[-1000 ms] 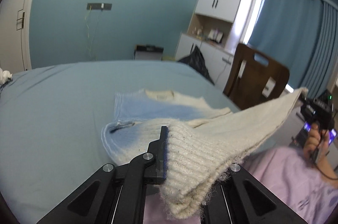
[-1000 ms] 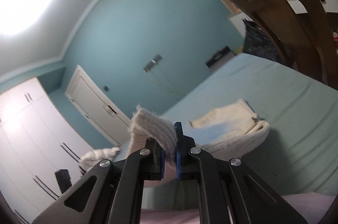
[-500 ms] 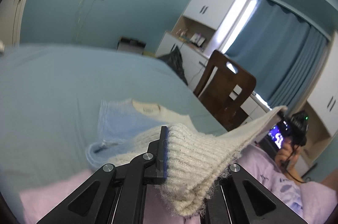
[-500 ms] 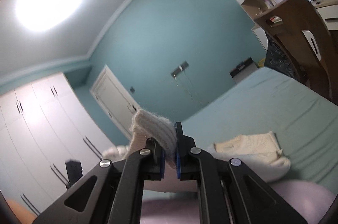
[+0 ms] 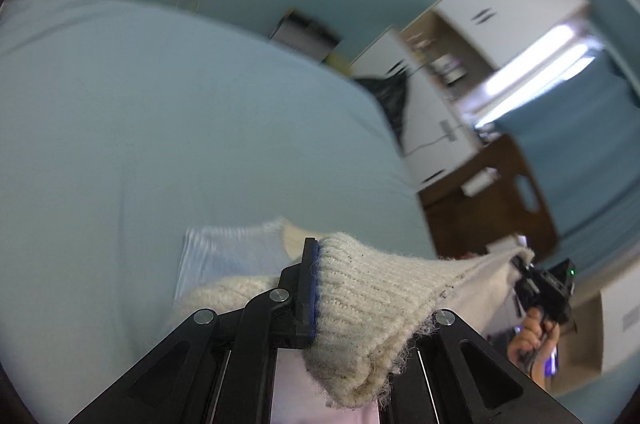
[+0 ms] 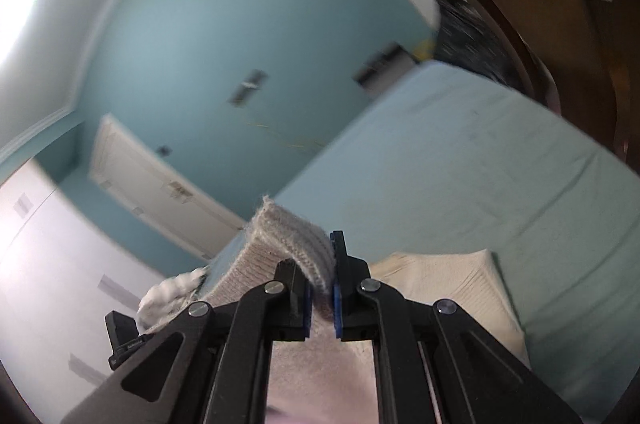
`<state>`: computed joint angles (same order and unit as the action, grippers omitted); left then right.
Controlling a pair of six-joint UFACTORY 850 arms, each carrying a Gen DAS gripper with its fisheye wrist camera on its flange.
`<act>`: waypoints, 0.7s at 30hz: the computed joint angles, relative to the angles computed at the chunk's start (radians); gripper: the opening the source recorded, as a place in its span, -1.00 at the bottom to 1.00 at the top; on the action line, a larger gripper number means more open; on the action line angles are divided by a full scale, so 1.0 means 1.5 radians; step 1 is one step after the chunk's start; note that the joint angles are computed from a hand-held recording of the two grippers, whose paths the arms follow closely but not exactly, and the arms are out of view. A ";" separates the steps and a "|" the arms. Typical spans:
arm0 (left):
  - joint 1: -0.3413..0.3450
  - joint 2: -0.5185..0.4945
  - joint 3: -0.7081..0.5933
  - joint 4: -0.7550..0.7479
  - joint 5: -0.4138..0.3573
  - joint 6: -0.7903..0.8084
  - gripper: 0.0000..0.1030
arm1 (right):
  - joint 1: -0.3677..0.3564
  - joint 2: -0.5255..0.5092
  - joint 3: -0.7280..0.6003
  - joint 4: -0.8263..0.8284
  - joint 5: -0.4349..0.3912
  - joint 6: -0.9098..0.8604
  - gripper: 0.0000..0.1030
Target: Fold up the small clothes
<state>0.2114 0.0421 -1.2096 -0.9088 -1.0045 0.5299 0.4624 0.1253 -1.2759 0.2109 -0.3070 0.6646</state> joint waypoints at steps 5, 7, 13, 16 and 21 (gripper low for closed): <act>-0.066 -0.204 -0.121 0.089 0.034 -0.217 -0.87 | -0.096 -0.190 -0.111 0.208 -0.070 -0.128 -0.88; -0.090 -0.258 -0.144 0.158 0.011 -0.301 -0.87 | -0.121 -0.249 -0.144 0.228 -0.126 -0.107 -0.77; -0.106 -0.269 -0.080 0.138 0.054 -0.310 -0.85 | -0.119 -0.263 -0.071 0.060 -0.125 0.113 0.42; -0.096 -0.268 -0.086 0.134 0.032 -0.326 -0.85 | -0.114 -0.257 -0.037 0.027 -0.149 0.107 0.47; -0.123 -0.334 -0.230 0.287 -0.147 -0.397 -0.55 | -0.119 -0.251 -0.028 0.000 -0.206 0.059 0.47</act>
